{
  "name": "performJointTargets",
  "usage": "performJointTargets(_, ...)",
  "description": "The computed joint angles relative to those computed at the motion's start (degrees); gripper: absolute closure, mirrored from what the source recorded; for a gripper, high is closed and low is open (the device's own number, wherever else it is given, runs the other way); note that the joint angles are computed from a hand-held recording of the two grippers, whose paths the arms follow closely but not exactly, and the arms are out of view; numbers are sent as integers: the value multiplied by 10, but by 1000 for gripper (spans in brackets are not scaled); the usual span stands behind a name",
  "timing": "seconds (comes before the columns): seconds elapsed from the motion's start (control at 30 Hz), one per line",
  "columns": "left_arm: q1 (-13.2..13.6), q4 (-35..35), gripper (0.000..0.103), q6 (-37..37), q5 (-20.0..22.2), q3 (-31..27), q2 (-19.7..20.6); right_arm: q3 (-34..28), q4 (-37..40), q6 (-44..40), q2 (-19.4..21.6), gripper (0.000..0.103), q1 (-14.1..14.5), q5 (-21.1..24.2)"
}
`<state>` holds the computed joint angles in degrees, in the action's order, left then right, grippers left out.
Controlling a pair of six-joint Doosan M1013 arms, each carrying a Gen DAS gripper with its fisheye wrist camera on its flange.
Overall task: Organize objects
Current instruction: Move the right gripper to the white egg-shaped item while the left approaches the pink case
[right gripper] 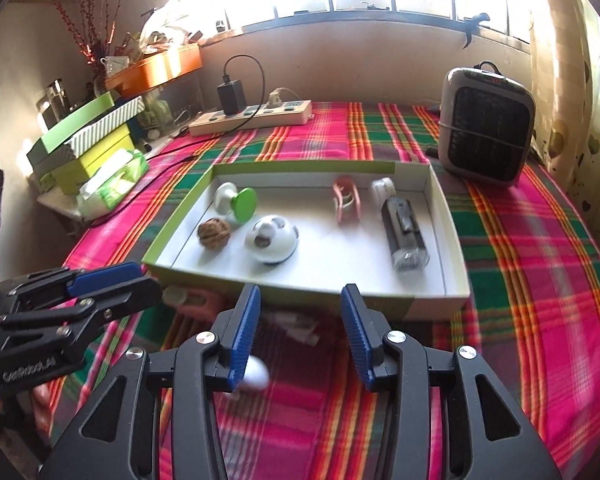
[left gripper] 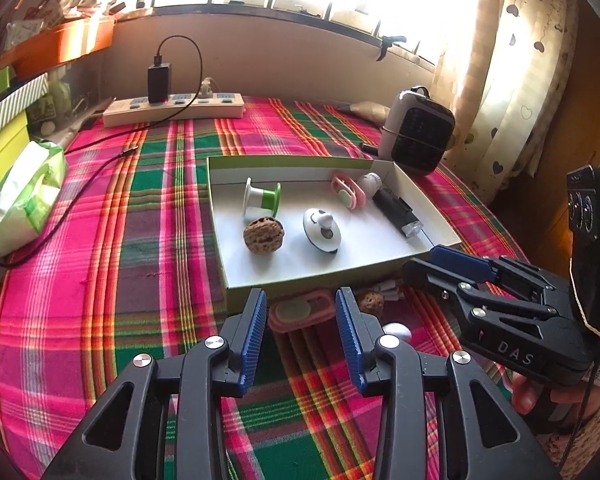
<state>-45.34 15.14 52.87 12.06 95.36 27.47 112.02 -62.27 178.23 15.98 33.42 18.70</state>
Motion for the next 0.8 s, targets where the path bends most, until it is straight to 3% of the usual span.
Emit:
performJointTargets(0.23, 3, -17, 67, 1, -1, 13, -2, 15, 8, -1, -2, 59, 7, -23)
performJointTargets(0.5, 6, -31, 67, 8, 0, 17, -1, 9, 80, -78, 10, 59, 13, -28)
performJointTargets(0.8, 10, -87, 67, 74, 9, 7, 8, -9, 140, -153, 25, 59, 20, 12)
